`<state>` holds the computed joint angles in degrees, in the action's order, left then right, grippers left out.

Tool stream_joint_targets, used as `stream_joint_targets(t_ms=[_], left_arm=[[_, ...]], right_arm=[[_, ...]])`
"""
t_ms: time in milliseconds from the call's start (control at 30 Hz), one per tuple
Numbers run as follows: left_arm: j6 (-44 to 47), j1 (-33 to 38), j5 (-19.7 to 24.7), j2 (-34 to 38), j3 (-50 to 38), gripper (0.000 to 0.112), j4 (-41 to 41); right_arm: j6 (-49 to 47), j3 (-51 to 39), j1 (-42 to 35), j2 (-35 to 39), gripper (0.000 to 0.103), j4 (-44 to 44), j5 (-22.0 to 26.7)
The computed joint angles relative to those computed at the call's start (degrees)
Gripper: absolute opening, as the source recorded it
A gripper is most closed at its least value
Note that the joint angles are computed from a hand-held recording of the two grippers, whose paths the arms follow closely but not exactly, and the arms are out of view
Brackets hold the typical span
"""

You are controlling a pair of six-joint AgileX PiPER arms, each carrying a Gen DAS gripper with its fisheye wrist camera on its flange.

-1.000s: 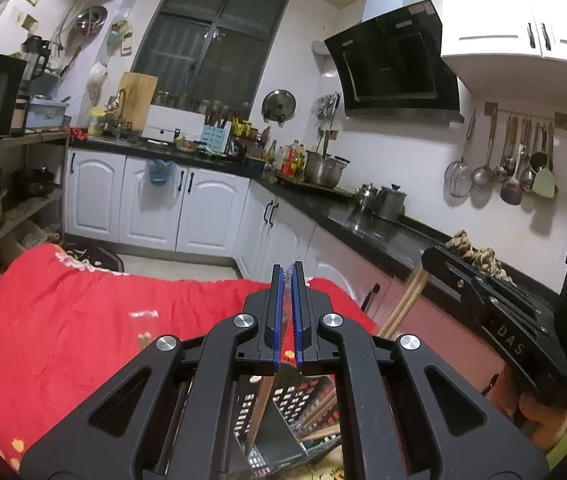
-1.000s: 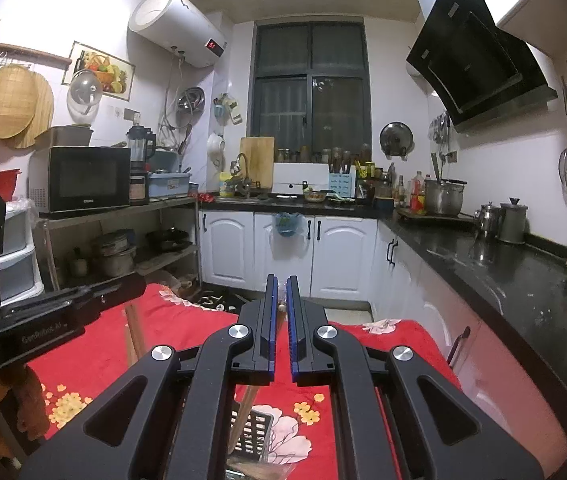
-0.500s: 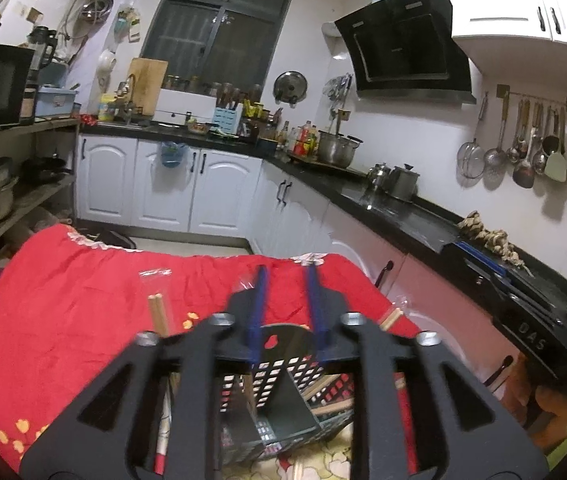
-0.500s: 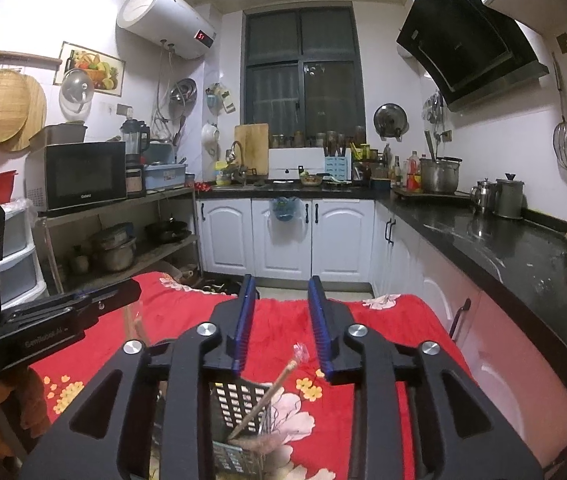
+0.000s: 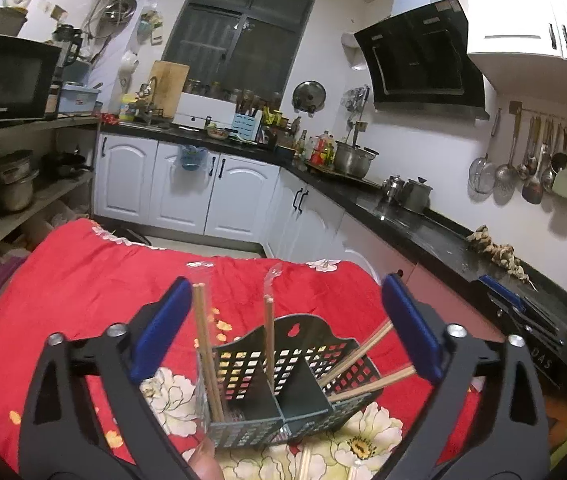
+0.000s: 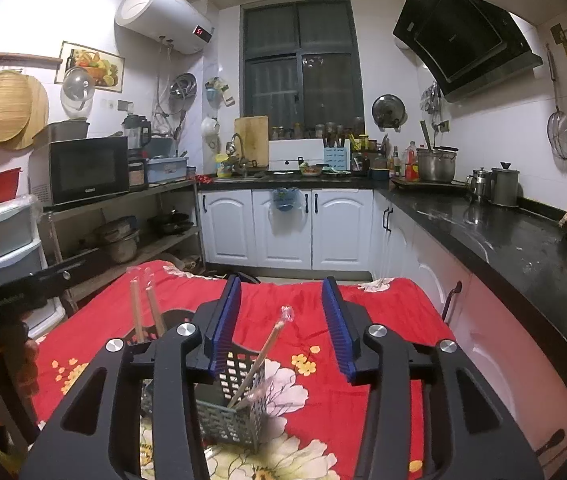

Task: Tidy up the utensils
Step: 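Withdraw both open tools from the caddy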

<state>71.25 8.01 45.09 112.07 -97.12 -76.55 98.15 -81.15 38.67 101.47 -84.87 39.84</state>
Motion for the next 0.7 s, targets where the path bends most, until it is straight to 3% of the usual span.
stream_joint_targets(t_ms=[233,700], left_arm=[[1.53,2.4,0.78,-2.27,4.19,0.092,2.28],[4.04,6.54,3.09,-5.55,11.69,0.092,2.18]], right_arm=[[1.77,4.07,2.5,-2.17,0.051,-0.33,1.18],[2.39,7.53,6.07,-2.29,0.053,4.03,1.37]])
